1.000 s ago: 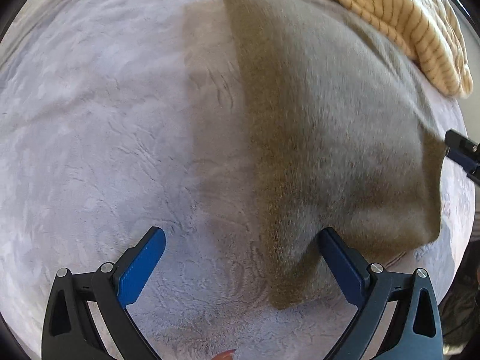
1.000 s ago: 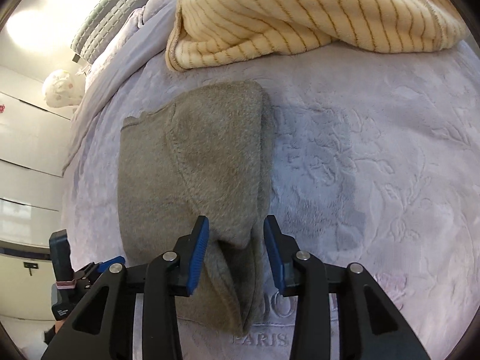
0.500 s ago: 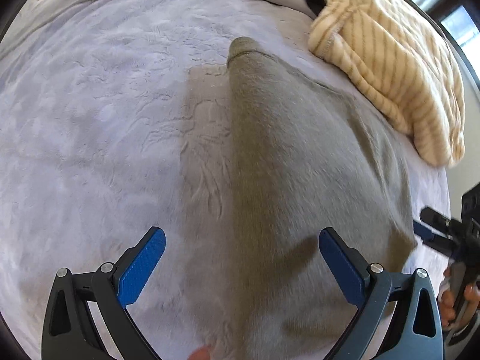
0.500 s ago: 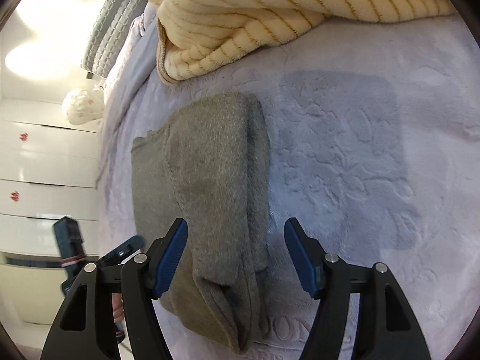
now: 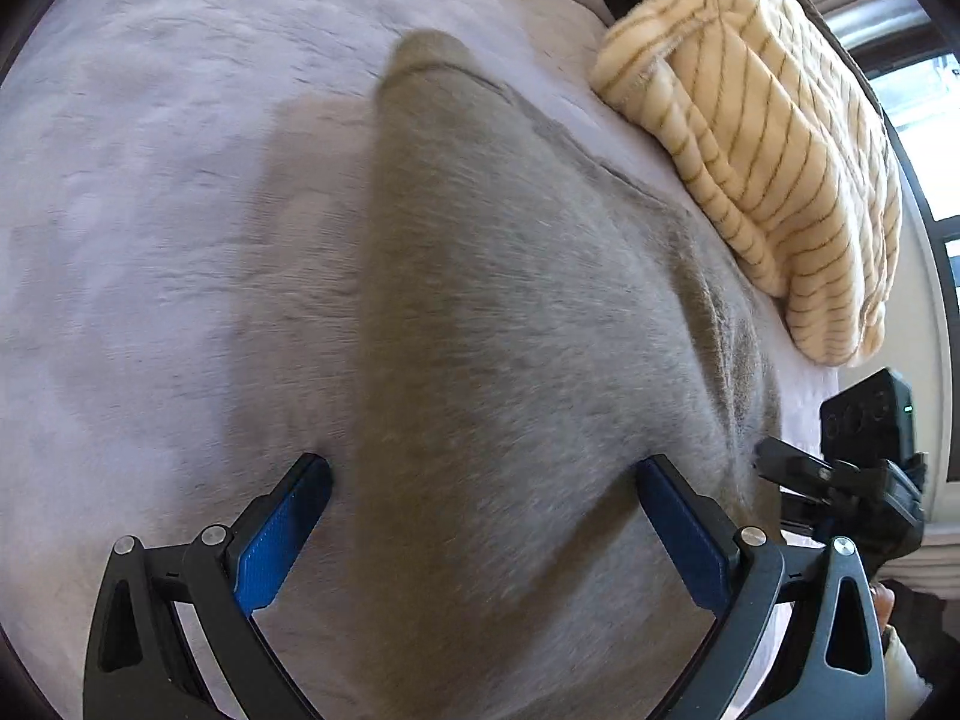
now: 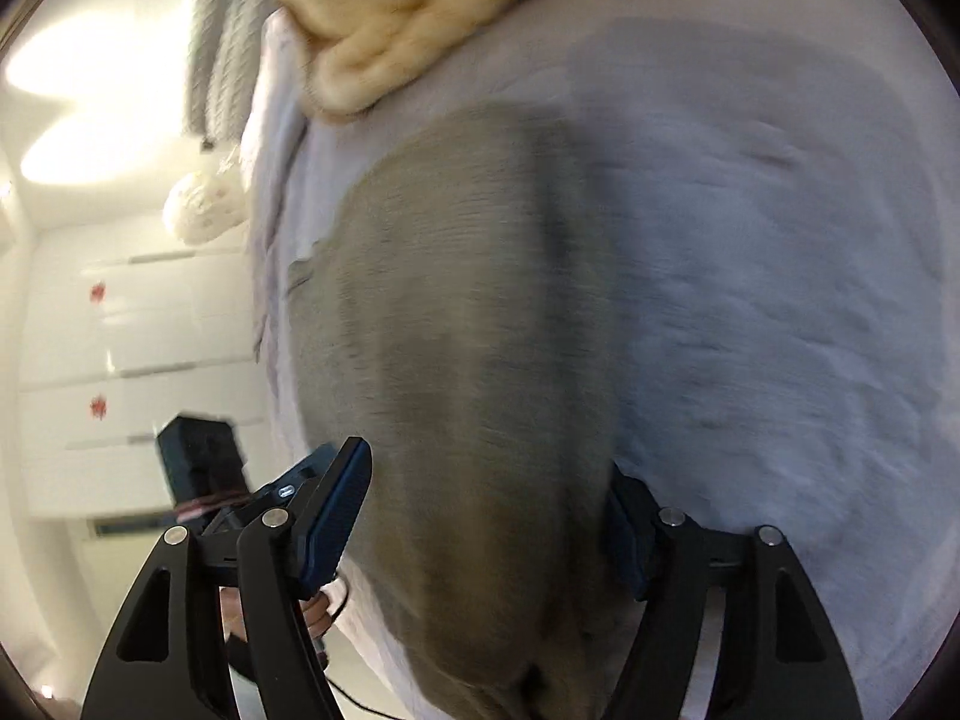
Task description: Fold small clothes
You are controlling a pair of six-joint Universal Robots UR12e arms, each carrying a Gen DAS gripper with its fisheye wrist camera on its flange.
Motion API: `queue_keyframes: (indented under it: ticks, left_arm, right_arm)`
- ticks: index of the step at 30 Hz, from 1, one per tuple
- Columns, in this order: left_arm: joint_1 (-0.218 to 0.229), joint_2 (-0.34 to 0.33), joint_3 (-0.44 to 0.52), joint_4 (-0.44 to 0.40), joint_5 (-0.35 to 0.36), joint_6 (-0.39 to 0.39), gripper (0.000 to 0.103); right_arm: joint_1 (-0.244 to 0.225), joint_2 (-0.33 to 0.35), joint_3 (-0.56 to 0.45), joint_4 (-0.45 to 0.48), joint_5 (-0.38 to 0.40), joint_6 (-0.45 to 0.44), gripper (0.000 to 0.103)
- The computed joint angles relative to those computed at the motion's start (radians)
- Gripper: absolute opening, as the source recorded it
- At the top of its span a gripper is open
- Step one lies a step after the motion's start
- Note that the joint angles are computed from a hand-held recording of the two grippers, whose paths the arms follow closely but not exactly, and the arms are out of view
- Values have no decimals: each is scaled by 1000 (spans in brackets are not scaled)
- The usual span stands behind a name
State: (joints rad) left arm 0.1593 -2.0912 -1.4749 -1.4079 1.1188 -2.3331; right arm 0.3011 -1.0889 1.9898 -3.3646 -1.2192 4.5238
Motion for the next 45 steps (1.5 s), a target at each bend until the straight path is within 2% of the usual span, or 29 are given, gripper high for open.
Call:
queue_keyframes:
  ticks: [4,7,9,12,14,18,22,26,31,33,34,35,36,38,40,45]
  left_arm:
    - [-21,13,-31,61,20,8,102]
    - [-27,20,-44,86,26,-1,102]
    - [-33,21,-48,95,27,-8,102]
    - [-40,22,-55,106,24,-16,102]
    - [-23,20,-48,93,23,1,102]
    - [-18,21,-52,98,21,4,102]
    - [-14,20,-53,91,14,9,102]
    - [-7,3,-32,39,-3,7,102]
    - [-3,12,-36,20,-23,33,101]
    - [-1,29,-62,59,-32,36,96]
    - [1,37,-73,75,-38,40,90]
    - [4,42,-78,80,-46,42,81]
    - [9,46,-80,76,-57,47,76]
    - [18,45,-67,48,-76,66,60]
    - [30,41,-47,-3,-97,100,54]
    - [56,44,-16,-101,-139,160,53]
  right_arm:
    - [0,0,-22,11,21,-93,76]
    - [-5,6,-13,21,35,-68,76]
    - [-6,26,-8,-19,46,-41,76]
    - [-3,42,-21,-31,45,-43,76]
    - [0,50,-36,-29,54,-56,76]
    - [-1,51,-50,5,61,-83,77]
    - [-2,57,-50,-12,65,-70,77]
    - [-5,62,-54,-17,72,-77,77]
    - [-3,67,-65,-43,80,-78,76]
    - [0,76,-80,-55,86,-78,72]
    - [2,78,-87,-48,87,-83,60]
    - [3,79,-95,-33,92,-89,39]
    - [3,79,-99,-22,95,-91,36]
    - [3,85,-100,-63,99,-73,35]
    - [5,86,-99,-97,98,-57,35]
    - [22,92,-113,-181,76,2,35]
